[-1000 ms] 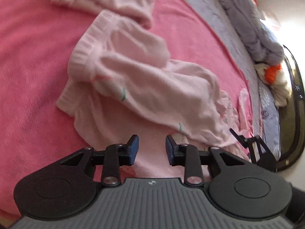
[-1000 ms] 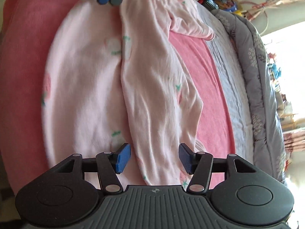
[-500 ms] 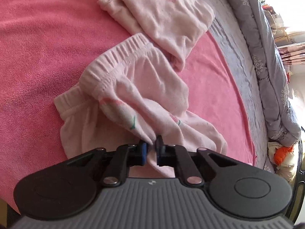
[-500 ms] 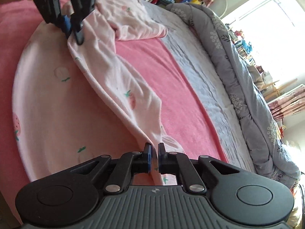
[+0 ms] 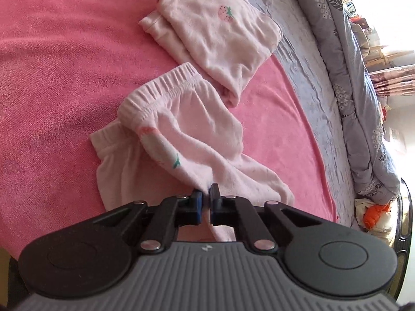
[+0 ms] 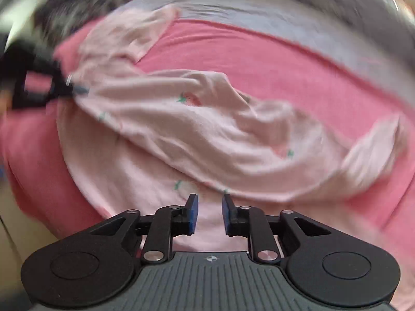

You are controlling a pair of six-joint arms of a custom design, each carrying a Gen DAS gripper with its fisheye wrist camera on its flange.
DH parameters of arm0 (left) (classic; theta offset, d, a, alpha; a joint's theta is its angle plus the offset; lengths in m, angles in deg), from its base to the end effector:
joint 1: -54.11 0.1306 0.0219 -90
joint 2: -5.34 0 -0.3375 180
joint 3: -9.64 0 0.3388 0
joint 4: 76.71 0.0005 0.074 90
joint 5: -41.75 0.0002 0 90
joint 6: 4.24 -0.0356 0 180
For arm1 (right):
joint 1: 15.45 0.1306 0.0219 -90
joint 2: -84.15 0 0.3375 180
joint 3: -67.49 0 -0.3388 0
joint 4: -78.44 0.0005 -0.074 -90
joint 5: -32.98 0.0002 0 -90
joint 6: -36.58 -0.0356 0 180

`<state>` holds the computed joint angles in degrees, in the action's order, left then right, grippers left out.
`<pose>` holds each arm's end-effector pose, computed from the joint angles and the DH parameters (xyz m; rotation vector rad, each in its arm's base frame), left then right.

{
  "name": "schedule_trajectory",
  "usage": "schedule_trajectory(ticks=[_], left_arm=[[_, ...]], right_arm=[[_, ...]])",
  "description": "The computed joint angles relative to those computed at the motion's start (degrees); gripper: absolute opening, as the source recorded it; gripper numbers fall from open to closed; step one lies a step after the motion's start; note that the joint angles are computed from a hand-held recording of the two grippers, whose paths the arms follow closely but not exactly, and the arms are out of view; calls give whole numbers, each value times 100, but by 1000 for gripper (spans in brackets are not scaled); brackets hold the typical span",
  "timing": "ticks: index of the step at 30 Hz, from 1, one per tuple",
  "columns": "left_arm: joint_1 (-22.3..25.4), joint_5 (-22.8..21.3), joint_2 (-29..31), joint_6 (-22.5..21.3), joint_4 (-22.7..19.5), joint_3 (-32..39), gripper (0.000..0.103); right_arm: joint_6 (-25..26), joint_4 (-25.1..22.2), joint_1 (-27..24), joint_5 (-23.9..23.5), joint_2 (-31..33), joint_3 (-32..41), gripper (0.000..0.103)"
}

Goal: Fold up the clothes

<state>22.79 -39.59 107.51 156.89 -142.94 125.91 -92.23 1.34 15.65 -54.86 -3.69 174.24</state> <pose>0.4143 -0.2589 0.4567 -0.8578 2.5762 -0.8547 0.3545 0.2117 0.4559 0.1945 2.7003 0.3376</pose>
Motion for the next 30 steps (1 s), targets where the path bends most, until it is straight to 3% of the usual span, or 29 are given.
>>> schedule_trajectory(ticks=[1, 3, 7, 10, 12, 13, 14, 15, 18, 23, 25, 27, 28, 30], left_arm=[[16, 7, 24, -41, 5, 47, 2], [36, 19, 99, -170, -41, 181, 2], [4, -7, 255, -472, -344, 415, 2], [-23, -40, 276, -530, -501, 429, 2], [-41, -77, 276, -510, -576, 412, 2], [-48, -99, 289, -508, -610, 413, 2], [-58, -128, 309, -510, -654, 437, 2], [-65, -166, 339, -531, -717, 484, 2], [-90, -254, 427, -645, -896, 667, 2], [-154, -341, 483, -900, -1131, 897, 2], [-165, -335, 496, -956, -1213, 961, 2], [-182, -342, 514, -997, -1298, 1010, 2], [-196, -357, 527, -1007, -1342, 1022, 2], [-224, -385, 553, -1016, -1414, 1038, 2]], right_arm=[[-773, 258, -202, -241, -159, -259, 36], [-1620, 403, -371, 158, -341, -569, 39], [-1622, 18, -520, 1566, -110, -382, 61], [-1389, -98, -655, 2116, 180, -173, 74], [-1255, -134, -699, 2401, 451, -24, 72], [-1191, -104, -765, 2401, 577, 16, 55], [-1129, -46, -872, 2281, 655, 18, 16], [-1121, -42, -965, 2157, 705, 34, 3], [-1021, -143, -1017, 2365, 692, 129, 5], [-434, -591, -907, 3241, 304, 317, 5], [-473, -909, -923, 3293, 161, 378, 5], [-758, -1087, -991, 3033, -9, 299, 5], [-912, -1110, -1003, 2963, -72, 237, 8], [-960, -979, -901, 3116, -21, 160, 25]])
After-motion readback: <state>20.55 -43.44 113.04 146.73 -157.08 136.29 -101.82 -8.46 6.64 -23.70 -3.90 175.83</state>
